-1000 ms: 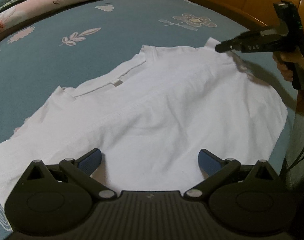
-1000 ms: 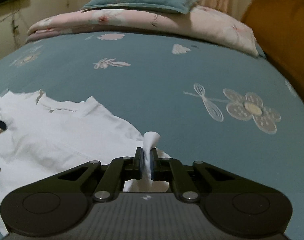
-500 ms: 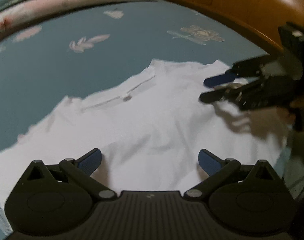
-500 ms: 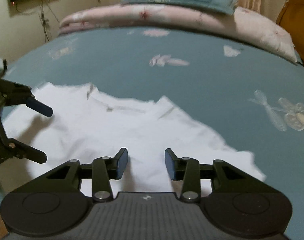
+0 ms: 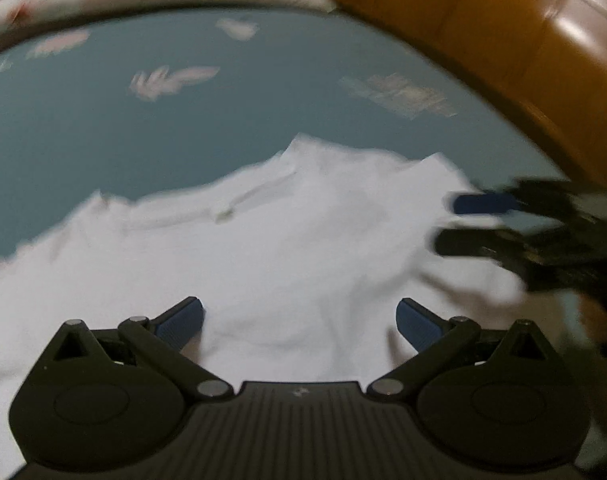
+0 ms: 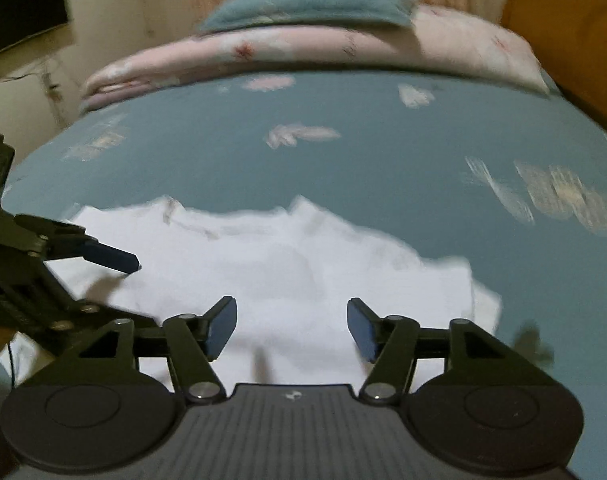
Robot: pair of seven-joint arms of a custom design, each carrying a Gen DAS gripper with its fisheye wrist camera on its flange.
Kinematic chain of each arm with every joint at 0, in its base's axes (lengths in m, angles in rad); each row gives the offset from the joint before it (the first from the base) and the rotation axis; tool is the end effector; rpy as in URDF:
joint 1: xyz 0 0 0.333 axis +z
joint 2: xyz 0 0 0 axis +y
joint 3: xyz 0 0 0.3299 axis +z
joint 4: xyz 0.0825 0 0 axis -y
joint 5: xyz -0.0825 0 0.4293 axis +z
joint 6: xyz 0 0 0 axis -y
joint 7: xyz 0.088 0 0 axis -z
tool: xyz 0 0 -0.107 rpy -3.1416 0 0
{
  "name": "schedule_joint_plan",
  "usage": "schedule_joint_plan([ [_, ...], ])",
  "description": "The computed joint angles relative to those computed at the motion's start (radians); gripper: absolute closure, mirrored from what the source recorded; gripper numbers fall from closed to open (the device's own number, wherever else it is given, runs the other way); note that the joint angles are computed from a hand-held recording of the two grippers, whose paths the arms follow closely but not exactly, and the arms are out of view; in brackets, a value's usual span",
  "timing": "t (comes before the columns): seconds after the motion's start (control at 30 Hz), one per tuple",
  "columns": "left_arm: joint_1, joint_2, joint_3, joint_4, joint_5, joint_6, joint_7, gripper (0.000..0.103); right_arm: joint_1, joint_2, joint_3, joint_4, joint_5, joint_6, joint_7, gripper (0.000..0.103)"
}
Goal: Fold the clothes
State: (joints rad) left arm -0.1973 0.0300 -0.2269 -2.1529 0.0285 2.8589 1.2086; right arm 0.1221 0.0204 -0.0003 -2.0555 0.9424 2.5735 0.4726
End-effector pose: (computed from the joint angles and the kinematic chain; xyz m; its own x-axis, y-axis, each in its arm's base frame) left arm 0.5708 -0.2585 0.4532 -0.1503 -0.9669 0.2063 -0.8064 -0.0008 -0.5914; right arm 0.6269 0.0632 0.4676 0.5574 -0.8130 -0.1680 -0.6412 -0.2931 -0.7092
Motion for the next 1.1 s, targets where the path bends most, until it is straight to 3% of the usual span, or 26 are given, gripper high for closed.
schedule_joint_plan([
  [0.07, -0.007, 0.005, 0.011, -0.01, 0.141, 0.04, -0.122, 0.001, 0.0, -0.001, -0.002, -0.025, -0.037, 0.021, 0.064, 0.037],
  [0.2, -0.007, -0.043, 0.008, -0.018, 0.136, -0.019, -0.151, 0.001, 0.002, -0.019, -0.002, -0.061, -0.025, 0.057, 0.095, 0.035],
  [0.3, 0.001, -0.14, 0.013, -0.092, 0.248, -0.012, -0.257, 0.001, 0.01, -0.083, -0.007, -0.109, 0.066, 0.088, 0.046, 0.032],
  [0.43, 0.038, -0.268, -0.022, -0.197, 0.464, -0.08, -0.474, 0.001, 0.023, -0.159, -0.03, -0.176, 0.159, 0.06, -0.021, 0.028],
  [0.5, 0.048, -0.305, -0.046, -0.232, 0.548, -0.146, -0.565, 0.001, 0.031, -0.182, -0.025, -0.216, 0.126, 0.074, -0.027, 0.028],
  [0.63, 0.011, -0.343, -0.033, -0.307, 0.554, -0.186, -0.651, 0.001, 0.057, -0.214, -0.022, -0.294, 0.116, 0.136, -0.055, 0.027],
  [0.7, 0.022, -0.377, -0.061, -0.347, 0.621, -0.183, -0.745, 0.001, 0.073, -0.23, -0.026, -0.327, 0.137, 0.184, -0.107, 0.027],
  [0.8, -0.007, -0.405, -0.065, -0.373, 0.635, -0.21, -0.784, 0.001, 0.079, -0.261, -0.023, -0.37, 0.104, 0.241, -0.132, 0.026],
  [0.93, -0.055, -0.417, -0.025, -0.371, 0.58, -0.204, -0.737, 0.001, 0.105, -0.3, -0.053, -0.381, 0.159, 0.237, -0.154, 0.026],
  [1.1, -0.035, -0.396, -0.037, -0.354, 0.62, -0.122, -0.757, 0.001, 0.127, -0.281, -0.062, -0.34, 0.201, 0.171, -0.18, 0.021],
])
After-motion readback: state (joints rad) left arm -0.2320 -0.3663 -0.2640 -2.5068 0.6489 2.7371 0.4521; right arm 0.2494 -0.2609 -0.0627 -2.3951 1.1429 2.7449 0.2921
